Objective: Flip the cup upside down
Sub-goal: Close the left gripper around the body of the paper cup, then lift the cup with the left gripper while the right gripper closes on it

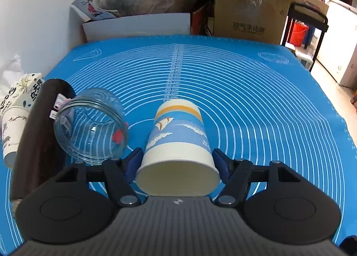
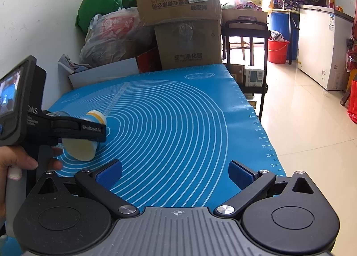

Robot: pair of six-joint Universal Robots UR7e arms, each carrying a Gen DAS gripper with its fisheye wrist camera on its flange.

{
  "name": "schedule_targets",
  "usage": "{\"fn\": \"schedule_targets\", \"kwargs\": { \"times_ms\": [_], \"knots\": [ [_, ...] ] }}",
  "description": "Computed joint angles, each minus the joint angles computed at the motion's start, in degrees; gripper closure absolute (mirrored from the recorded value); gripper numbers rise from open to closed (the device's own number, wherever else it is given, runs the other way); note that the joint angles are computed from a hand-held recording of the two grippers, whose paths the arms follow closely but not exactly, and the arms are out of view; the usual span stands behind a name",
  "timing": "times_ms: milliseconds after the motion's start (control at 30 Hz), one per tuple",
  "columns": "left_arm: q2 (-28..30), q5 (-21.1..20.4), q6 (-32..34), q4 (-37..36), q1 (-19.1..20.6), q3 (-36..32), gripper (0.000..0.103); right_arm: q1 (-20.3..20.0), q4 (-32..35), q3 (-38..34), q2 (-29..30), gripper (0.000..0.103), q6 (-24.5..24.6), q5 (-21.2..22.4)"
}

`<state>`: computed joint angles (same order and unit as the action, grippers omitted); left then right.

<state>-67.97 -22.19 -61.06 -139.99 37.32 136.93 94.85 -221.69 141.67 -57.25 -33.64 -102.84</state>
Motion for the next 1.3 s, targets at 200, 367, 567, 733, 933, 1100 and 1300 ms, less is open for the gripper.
{"fn": "schedule_targets", "kwargs": {
  "times_ms": [200, 367, 567, 733, 933, 1100, 1300],
  "knots": [
    [-4.6, -0.2, -4.8, 7.5, -3.9, 2.1, 0.036, 1.3, -1.1, 0.8, -0.7, 0.0, -0.1, -1.0],
    [-9.8, -1.9, -13.9, 20.4, -9.9, 4.3, 0.036, 2.3, -1.6, 2.6, -2.3, 0.0, 0.0, -2.0],
    [-13.2, -6.6, -18.8, 22.3, -15.3, 8.3, 0.036, 2.5, -1.6, 5.2, -4.2, 0.0, 0.4, -2.6],
    [-13.2, -9.4, -19.6, 20.2, -15.9, 10.3, 0.036, 2.6, -1.9, 6.8, -5.0, 0.0, 0.6, -3.2],
    [-13.2, -9.8, -19.7, 19.0, -16.2, 11.4, 0.034, 2.6, -1.9, 7.6, -5.5, 0.0, 1.0, -3.4],
    [-12.3, -10.2, -16.9, 16.6, -16.5, 11.8, 0.028, 2.6, -1.7, 7.6, -5.7, 0.0, 1.1, -3.7],
    [-12.4, -9.9, -16.9, 16.9, -17.6, 12.0, 0.02, 2.8, -1.6, 7.8, -5.8, 0.0, 1.1, -4.2]
  ]
}}
